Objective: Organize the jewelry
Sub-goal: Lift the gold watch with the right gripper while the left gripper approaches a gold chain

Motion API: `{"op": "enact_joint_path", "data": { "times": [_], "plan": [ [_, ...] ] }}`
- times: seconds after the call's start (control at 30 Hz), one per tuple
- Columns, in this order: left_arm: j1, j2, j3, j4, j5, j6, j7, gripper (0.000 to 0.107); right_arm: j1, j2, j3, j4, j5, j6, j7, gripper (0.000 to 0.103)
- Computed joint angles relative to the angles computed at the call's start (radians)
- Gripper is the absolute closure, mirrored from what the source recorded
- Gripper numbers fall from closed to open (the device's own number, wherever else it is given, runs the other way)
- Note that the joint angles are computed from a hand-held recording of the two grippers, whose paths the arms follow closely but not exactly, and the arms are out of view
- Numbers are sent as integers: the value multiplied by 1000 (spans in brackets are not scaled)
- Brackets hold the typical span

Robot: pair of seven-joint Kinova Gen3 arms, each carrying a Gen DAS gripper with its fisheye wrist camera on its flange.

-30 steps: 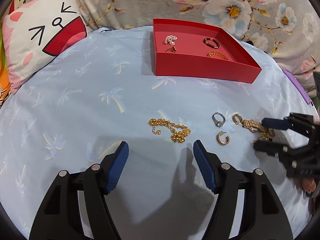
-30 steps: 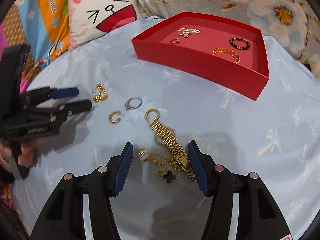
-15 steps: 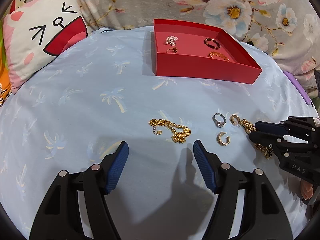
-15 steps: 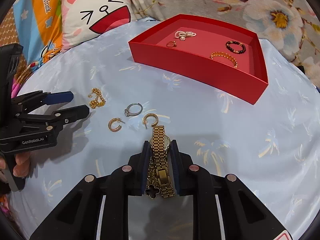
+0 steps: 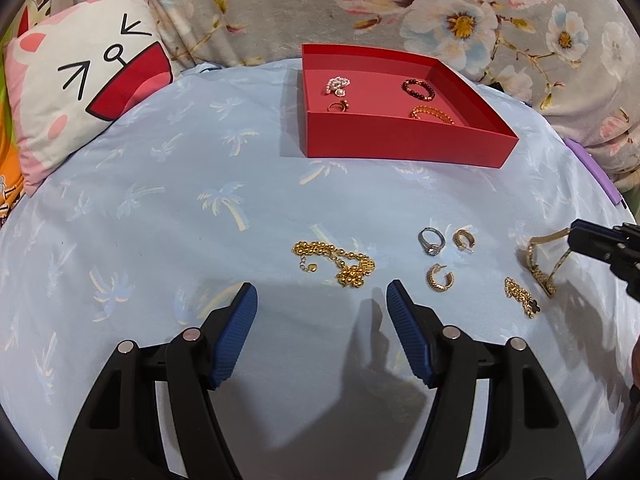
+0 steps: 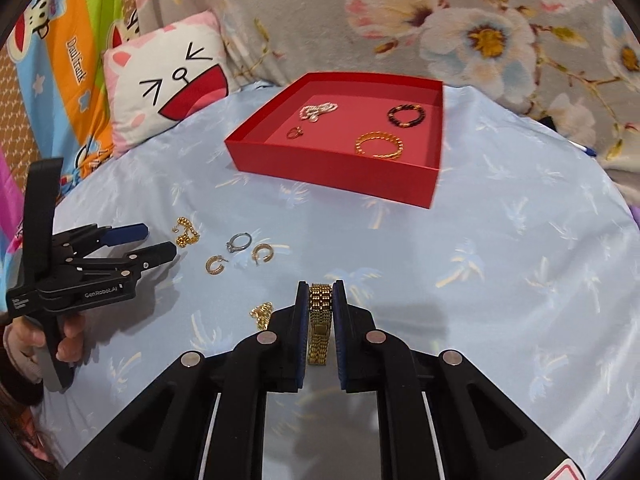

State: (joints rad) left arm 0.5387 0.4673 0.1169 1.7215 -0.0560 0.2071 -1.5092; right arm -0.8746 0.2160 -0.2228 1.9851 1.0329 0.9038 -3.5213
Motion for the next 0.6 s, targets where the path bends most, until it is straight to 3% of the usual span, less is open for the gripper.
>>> {"op": "enact_joint_path", "data": {
  "times": [0.37,0.6],
  "plan": [
    [-18,-27,149,23,34,24,-131,43,-54,-36,-53,55,-50,106,-136,93],
    [153,-1,16,-31,-4,51,-50,43,-77,-44,-75,90,-72,113,-203,93]
  ]
}}
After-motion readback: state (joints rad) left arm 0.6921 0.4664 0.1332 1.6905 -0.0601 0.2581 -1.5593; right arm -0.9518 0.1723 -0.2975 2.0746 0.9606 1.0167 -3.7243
